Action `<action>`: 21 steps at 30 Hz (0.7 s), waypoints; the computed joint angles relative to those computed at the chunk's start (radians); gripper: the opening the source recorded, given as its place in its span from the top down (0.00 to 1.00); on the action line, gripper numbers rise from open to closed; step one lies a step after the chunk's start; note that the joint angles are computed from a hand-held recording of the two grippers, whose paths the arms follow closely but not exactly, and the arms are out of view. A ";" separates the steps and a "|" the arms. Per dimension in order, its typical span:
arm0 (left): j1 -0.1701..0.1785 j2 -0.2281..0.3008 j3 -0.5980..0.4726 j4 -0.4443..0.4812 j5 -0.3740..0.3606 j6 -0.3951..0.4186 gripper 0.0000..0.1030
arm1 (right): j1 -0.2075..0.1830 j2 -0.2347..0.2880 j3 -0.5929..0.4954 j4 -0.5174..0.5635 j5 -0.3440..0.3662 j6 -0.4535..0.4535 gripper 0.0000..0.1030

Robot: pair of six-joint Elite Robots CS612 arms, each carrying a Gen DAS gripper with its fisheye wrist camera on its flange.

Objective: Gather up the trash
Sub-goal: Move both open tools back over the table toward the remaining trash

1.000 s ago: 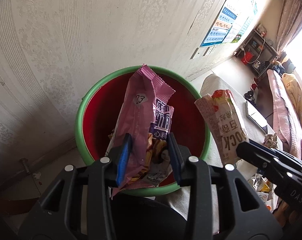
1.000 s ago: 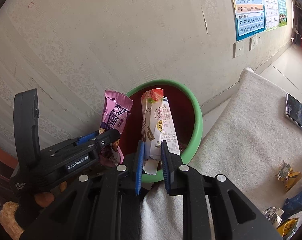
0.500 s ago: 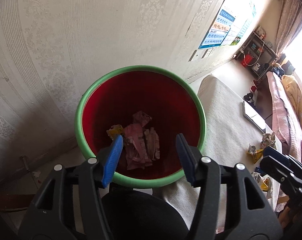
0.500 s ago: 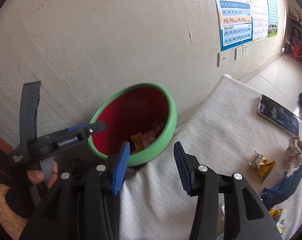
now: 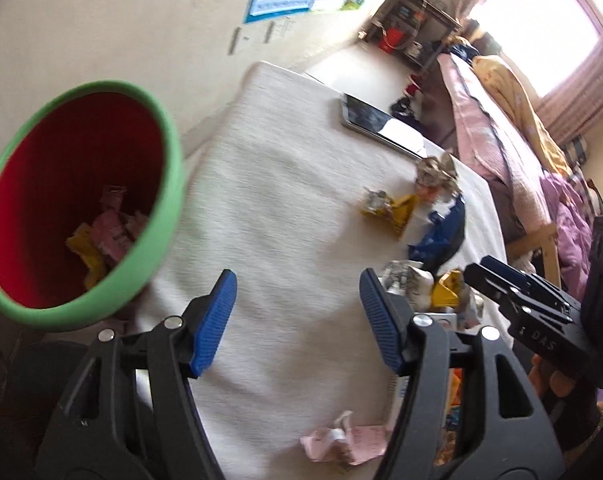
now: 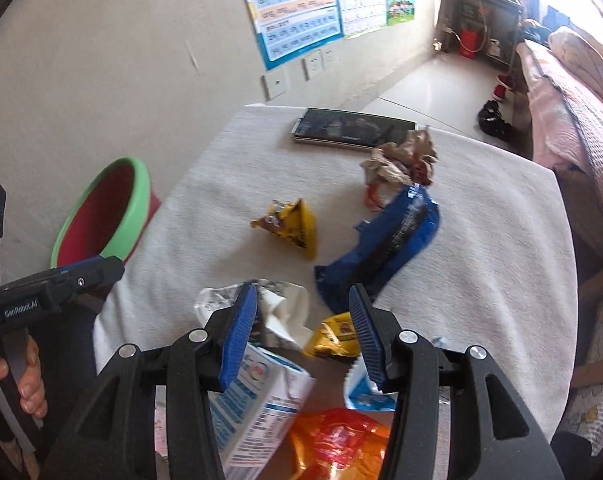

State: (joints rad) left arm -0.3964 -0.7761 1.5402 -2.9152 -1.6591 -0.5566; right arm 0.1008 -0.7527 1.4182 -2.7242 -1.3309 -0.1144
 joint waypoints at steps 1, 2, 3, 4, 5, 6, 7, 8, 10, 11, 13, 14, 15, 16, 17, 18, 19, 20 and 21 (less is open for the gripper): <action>-0.007 0.014 -0.023 0.012 -0.026 0.016 0.41 | -0.005 -0.002 0.005 -0.007 -0.006 0.008 0.54; -0.013 0.026 -0.043 0.027 -0.045 0.031 0.41 | -0.009 -0.004 0.008 -0.012 -0.008 0.017 0.54; -0.020 0.038 -0.064 0.042 -0.065 0.046 0.41 | -0.013 -0.007 0.013 -0.017 -0.008 0.024 0.54; -0.025 0.050 -0.084 0.060 -0.080 0.060 0.41 | -0.017 -0.010 0.016 -0.022 -0.007 0.028 0.54; -0.031 0.061 -0.102 0.076 -0.093 0.070 0.41 | -0.020 -0.012 0.021 -0.028 -0.004 0.032 0.54; -0.037 0.072 -0.119 0.094 -0.110 0.081 0.41 | -0.023 -0.013 0.024 -0.034 0.000 0.036 0.54; -0.040 0.083 -0.139 0.123 -0.126 0.098 0.41 | -0.025 -0.014 0.027 -0.037 0.005 0.039 0.54; -0.045 0.093 -0.158 0.161 -0.128 0.120 0.41 | -0.027 -0.015 0.029 -0.039 0.010 0.042 0.54; -0.052 0.109 -0.186 0.230 -0.130 0.151 0.43 | -0.028 -0.016 0.031 -0.040 0.019 0.044 0.54; -0.052 0.113 -0.191 0.245 -0.141 0.150 0.55 | -0.028 -0.014 0.028 -0.040 0.022 0.046 0.54; -0.047 0.118 -0.188 0.247 -0.172 0.126 0.62 | -0.029 -0.015 0.031 -0.041 0.028 0.048 0.54; -0.046 0.116 -0.177 0.231 -0.176 0.113 0.62 | -0.029 -0.014 0.030 -0.041 0.031 0.048 0.54; -0.046 0.110 -0.164 0.217 -0.169 0.105 0.62 | -0.029 -0.013 0.029 -0.040 0.033 0.047 0.54; -0.045 0.102 -0.149 0.203 -0.158 0.100 0.62 | -0.029 -0.011 0.026 -0.038 0.035 0.044 0.54; -0.045 0.092 -0.132 0.190 -0.144 0.096 0.62 | -0.029 -0.008 0.021 -0.036 0.037 0.041 0.54; -0.042 0.081 -0.113 0.173 -0.133 0.091 0.62 | -0.027 -0.005 0.016 -0.032 0.040 0.036 0.54; -0.041 0.069 -0.094 0.157 -0.117 0.085 0.62 | -0.026 -0.002 0.009 -0.029 0.042 0.030 0.54; -0.041 0.057 -0.075 0.146 -0.096 0.082 0.62 | -0.025 0.001 0.002 -0.024 0.046 0.022 0.54; -0.040 0.045 -0.059 0.141 -0.071 0.080 0.62 | -0.022 0.007 -0.010 -0.014 0.049 0.013 0.54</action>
State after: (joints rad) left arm -0.4367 -0.7315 1.4814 -2.7737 -1.7302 -0.4763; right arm 0.0784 -0.7457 1.4084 -2.7385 -1.2815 -0.1016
